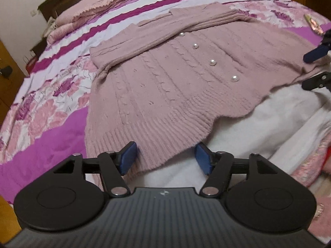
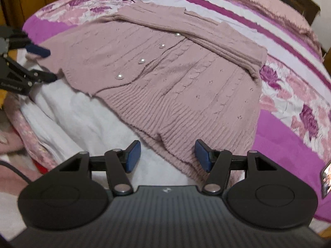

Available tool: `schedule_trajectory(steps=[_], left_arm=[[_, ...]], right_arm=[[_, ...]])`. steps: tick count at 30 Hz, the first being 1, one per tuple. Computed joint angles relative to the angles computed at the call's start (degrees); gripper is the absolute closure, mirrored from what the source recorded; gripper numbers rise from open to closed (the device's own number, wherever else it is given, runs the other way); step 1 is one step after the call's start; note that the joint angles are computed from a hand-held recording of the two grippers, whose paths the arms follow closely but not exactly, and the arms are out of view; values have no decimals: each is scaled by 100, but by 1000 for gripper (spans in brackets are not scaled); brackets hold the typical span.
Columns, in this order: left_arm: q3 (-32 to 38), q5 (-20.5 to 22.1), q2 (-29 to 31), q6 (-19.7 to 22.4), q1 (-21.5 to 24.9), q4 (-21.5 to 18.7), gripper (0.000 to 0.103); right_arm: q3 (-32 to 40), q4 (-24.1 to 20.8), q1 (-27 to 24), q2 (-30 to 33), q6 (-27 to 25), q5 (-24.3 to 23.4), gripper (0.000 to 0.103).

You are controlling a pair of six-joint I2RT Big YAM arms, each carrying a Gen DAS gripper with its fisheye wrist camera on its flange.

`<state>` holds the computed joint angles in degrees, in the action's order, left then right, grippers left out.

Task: Fold small clothes
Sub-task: 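Grasp the cardigan hem with both grippers and lift it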

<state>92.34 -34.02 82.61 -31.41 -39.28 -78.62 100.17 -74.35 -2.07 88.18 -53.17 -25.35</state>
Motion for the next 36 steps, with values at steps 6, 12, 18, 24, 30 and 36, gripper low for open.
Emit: schedule_trajectory(steps=[6,12,18,24,30,36], left_arm=[[-95,-52,1,-38,115,205,29],[-177,-133,31,112,211,430,27],[-388,-244,-15,144,230,691,27],[-538,-203,-90,144,277,892,27],[-614,-493,-80,191,226,1092,39],[-598,-613,-73,182,228,1215,79]], right_arm=[[-545,904,111,-250,-53,134,43],[-755,1400,180,-290,144,133,43],[-811,1556,135,-278,354,21,43],[-772,1549,62,-204,599,-117,43],[-934,1898,42,-266,929,-256,61],[-915,2160,-32,-205,1524,-419,90]])
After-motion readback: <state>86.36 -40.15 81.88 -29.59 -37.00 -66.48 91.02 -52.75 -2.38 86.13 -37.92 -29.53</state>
